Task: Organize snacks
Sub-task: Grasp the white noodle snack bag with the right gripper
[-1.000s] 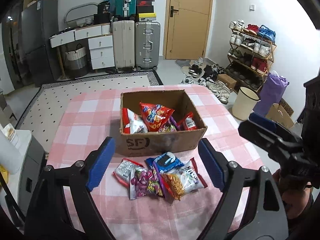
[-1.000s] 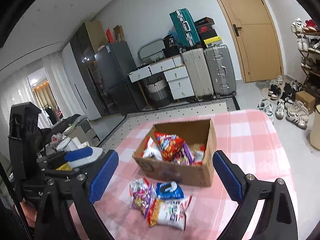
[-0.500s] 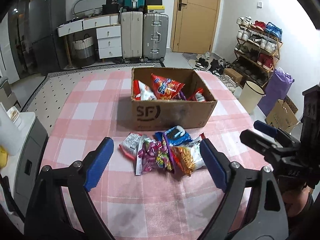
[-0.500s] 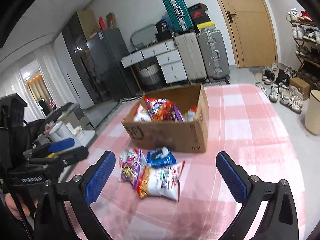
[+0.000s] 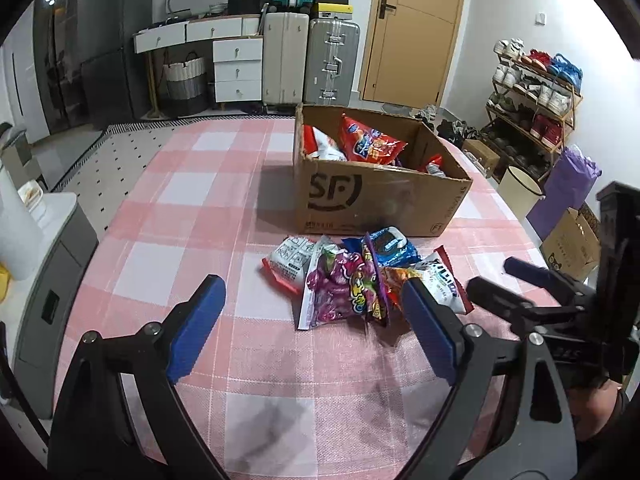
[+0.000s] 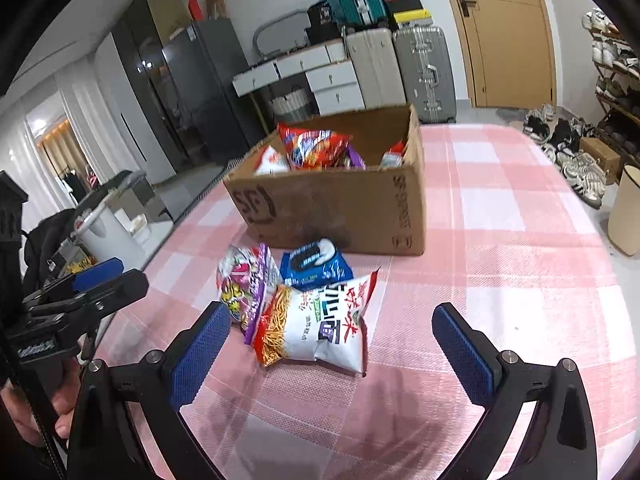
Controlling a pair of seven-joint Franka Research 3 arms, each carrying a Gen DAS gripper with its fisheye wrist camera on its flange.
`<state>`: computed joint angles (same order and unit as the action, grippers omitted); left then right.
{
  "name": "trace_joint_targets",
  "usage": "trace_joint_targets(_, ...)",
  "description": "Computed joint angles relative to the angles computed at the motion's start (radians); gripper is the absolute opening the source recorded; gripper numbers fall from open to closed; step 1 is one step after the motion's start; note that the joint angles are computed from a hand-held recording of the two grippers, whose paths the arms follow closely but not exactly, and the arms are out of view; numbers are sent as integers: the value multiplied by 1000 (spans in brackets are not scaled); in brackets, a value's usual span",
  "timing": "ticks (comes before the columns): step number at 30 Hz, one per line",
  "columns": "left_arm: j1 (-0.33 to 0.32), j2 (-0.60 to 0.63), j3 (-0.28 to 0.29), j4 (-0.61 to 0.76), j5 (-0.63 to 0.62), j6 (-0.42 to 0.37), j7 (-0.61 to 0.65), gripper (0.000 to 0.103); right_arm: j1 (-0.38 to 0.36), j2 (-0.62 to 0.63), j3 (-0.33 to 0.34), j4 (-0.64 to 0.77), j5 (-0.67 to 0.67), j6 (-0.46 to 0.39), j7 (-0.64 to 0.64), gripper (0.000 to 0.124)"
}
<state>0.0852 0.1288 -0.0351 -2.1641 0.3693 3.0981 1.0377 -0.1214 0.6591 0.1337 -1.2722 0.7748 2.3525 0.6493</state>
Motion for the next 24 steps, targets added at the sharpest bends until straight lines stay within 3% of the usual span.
trace_joint_targets(2, 46, 9, -54, -5, -94, 10, 73, 89, 28, 42, -20, 54, -54, -26, 44, 102)
trace_joint_targets(5, 72, 16, -86, -14, -180, 26, 141, 89, 56, 114, -34, 152, -129, -76, 118, 102)
trace_joint_targets(8, 20, 23, -21, -11, -113, 29, 77, 99, 67, 150, -29, 197, -170, -86, 146, 102)
trace_joint_targets(13, 29, 29, -28, -15, -117, 35, 79, 100, 81, 218, -29, 292, -228, -130, 215, 102)
trace_joint_targets(15, 55, 28, -56, -22, -147, 38, 108, 100, 76, 239, -21, 324, -235, -150, 228, 102)
trace_joint_targets(19, 58, 33, -60, -24, -165, 39, 120, 101, 78, 245, -15, 326, -246, -144, 233, 101)
trace_joint_targets(22, 12, 30, -5, -26, -114, 36, 59, 101, 78, 258, -9, 334, -252, -152, 227, 92)
trace_joint_targets(24, 22, 31, -14, -26, -119, 33, 59, 101, 64, 253, 11, 325, -234, -163, 196, 78)
